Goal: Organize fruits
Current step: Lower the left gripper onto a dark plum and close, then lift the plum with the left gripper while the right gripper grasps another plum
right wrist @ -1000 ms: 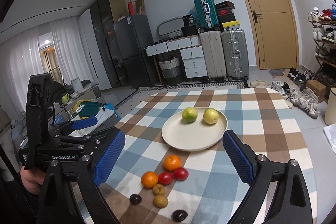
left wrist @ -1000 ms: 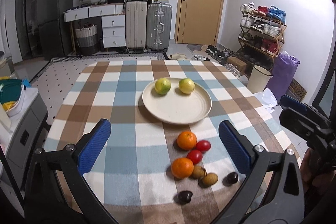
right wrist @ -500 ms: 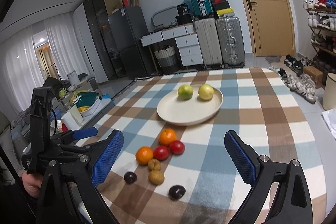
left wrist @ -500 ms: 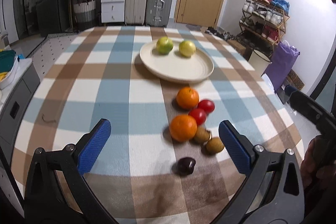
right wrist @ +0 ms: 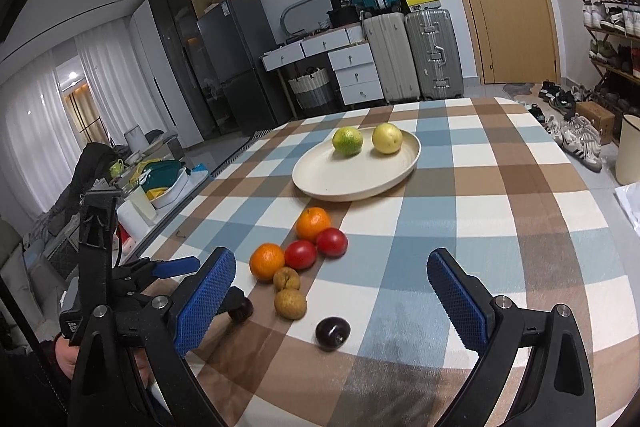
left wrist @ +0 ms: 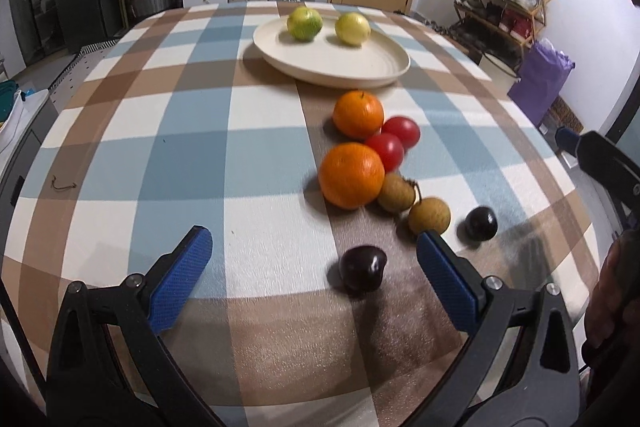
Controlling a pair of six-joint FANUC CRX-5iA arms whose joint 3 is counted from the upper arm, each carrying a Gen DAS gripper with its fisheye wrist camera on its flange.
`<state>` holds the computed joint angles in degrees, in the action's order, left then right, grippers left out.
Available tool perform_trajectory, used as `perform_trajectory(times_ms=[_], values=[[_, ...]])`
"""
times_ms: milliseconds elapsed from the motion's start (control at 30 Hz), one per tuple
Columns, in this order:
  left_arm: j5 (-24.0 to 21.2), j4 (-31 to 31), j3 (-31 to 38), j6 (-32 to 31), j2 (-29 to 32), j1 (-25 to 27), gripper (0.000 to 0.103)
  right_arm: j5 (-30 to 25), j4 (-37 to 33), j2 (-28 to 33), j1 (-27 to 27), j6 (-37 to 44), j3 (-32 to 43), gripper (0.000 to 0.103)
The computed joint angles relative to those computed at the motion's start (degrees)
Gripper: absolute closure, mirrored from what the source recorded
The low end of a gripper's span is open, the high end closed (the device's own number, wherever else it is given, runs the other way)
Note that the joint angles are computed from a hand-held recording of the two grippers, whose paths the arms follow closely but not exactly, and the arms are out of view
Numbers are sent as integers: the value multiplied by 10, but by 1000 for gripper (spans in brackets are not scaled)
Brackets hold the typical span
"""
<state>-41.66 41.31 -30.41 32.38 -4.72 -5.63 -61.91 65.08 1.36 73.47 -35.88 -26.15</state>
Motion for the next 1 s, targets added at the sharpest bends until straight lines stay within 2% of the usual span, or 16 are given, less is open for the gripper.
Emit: perform_trajectory(times_ms=[67, 267, 300, 333, 400, 433, 700, 1000], values=[[-7, -6, 4, 4, 4, 0, 7, 2, -3, 0, 1, -1, -1, 5], [-31, -7, 9, -3, 13, 4, 35, 4, -18, 1, 4, -2, -2, 5], [-35, 2, 7, -14, 14, 5, 46, 3, -20, 2, 5, -1, -1, 5], [-42, 10, 5, -22, 15, 7, 50, 2, -22, 2, 6, -1, -1, 5], [-69, 30, 7, -45, 21, 12, 73, 2, -28, 3, 8, 0, 0, 5], [-82, 34, 8, -56, 23, 12, 79, 1, -34, 3, 9, 3, 2, 5], [-78, 57, -10, -79, 4, 13, 81, 8, -85, 14, 12, 34, 15, 5], [-95, 70, -14, -83, -7, 38, 81, 23, -112, 19, 6, 49, 19, 5]])
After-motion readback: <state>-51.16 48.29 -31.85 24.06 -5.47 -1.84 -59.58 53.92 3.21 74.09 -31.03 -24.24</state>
